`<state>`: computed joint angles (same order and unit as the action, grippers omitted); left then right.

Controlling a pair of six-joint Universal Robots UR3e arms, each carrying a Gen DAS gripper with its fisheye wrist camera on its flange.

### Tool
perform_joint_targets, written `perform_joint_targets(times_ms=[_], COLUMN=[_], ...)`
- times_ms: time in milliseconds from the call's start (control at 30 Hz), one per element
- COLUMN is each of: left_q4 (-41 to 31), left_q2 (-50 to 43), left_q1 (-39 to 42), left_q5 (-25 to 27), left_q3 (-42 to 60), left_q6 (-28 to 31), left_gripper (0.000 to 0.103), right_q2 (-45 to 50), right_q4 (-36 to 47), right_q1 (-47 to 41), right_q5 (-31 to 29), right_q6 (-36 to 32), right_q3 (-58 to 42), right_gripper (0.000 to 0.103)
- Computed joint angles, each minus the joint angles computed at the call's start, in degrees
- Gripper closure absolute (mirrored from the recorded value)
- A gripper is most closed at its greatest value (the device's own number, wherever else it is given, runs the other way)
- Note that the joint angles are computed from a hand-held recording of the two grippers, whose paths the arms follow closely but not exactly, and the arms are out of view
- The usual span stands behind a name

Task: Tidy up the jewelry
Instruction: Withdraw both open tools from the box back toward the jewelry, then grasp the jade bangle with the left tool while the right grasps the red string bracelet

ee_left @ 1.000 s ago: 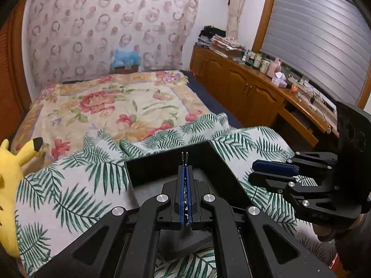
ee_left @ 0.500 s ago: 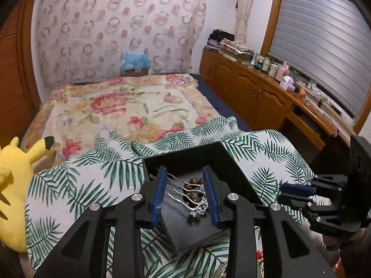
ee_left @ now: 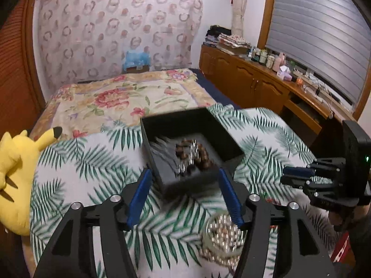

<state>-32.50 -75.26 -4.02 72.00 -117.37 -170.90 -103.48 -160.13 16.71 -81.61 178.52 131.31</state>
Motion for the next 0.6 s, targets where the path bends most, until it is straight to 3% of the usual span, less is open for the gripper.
perform_joint_targets(times_ms=[333,433,567,600], left_q4=[-0.54,0.40,0.75,0.72], left_q2=[0.95,-0.23,-1.44,-1.84], left_q1=[-2.03,-4.24,-6.84,-7.40], left_q5=[1.85,2.99,4.00,4.26], left_q3=[-6.18,-6.43,-6.05,-5.82], left_q6=[0.07,-0.21,-0.10,-0.17], left_gripper=[0.041,0.025,0.025,0.025], right_q2=[1.54,3.14,4.09,4.22], right_q4=[0.91,0.68,-0.08,-0.19], right_q1=[3.76,5.03,6.10,6.38], right_q5=[-1.75,-2.61,-3.90,-4.60], right_q6=[-0.01,0.22,0.17,0.19], right_q3=[1.89,1.45,1.39,1.31], right_gripper=[0.082,0.082,0.083,0.088])
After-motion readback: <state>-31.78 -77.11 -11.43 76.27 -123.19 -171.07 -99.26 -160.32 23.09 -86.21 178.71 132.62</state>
